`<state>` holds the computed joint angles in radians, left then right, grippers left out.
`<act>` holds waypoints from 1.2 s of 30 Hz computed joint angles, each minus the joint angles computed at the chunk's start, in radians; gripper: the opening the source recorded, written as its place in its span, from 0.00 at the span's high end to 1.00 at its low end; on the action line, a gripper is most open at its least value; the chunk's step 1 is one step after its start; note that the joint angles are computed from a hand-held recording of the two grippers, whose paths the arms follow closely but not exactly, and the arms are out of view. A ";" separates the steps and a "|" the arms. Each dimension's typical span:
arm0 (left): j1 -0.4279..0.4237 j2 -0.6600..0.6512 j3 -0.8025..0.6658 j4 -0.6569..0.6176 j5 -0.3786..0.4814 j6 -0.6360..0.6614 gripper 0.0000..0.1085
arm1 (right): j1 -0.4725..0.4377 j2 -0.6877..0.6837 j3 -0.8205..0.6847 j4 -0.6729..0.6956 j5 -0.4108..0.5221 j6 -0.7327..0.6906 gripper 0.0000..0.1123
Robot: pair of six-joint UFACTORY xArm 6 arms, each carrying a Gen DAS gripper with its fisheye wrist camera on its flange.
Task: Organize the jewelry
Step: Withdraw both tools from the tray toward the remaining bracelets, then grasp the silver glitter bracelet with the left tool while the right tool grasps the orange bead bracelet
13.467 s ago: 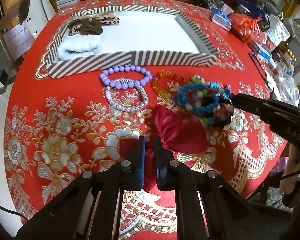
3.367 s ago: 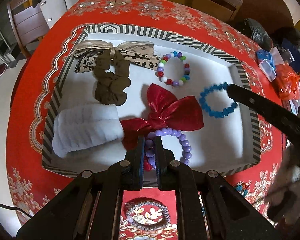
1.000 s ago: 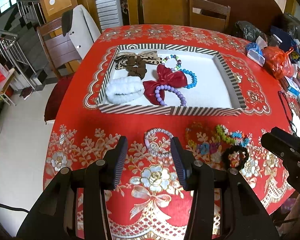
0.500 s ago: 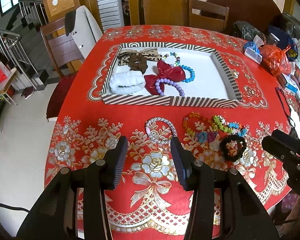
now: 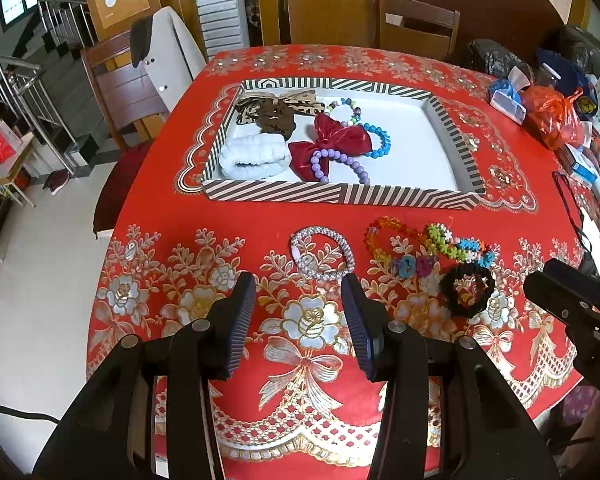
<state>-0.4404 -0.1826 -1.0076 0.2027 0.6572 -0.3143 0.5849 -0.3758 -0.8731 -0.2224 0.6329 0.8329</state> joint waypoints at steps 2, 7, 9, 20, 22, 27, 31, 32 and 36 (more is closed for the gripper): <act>0.001 0.003 -0.002 -0.004 0.004 0.002 0.60 | -0.001 0.003 0.001 0.007 0.000 -0.008 0.63; 0.005 0.010 -0.004 -0.004 0.009 0.001 0.60 | -0.004 0.010 0.000 0.020 -0.001 -0.021 0.63; 0.006 0.014 -0.006 -0.005 0.012 0.002 0.60 | -0.005 0.013 -0.001 0.023 -0.002 -0.024 0.63; 0.107 0.031 -0.002 -0.266 0.017 0.175 0.49 | -0.035 -0.016 0.071 0.062 0.010 -0.028 0.63; 0.124 0.040 -0.003 -0.282 0.025 0.182 0.49 | -0.047 -0.027 0.098 0.081 -0.001 -0.027 0.63; 0.139 0.085 -0.032 -0.302 0.049 0.191 0.49 | -0.064 -0.025 0.118 0.112 -0.036 -0.046 0.63; 0.134 0.134 -0.071 -0.301 0.057 0.197 0.49 | -0.065 0.029 0.079 0.163 -0.083 -0.120 0.63; 0.132 0.149 -0.084 -0.300 0.060 0.197 0.49 | -0.064 0.053 0.060 0.170 -0.089 -0.140 0.63; 0.122 0.220 -0.153 -0.306 0.070 0.206 0.49 | -0.065 0.167 -0.027 0.231 -0.104 -0.234 0.72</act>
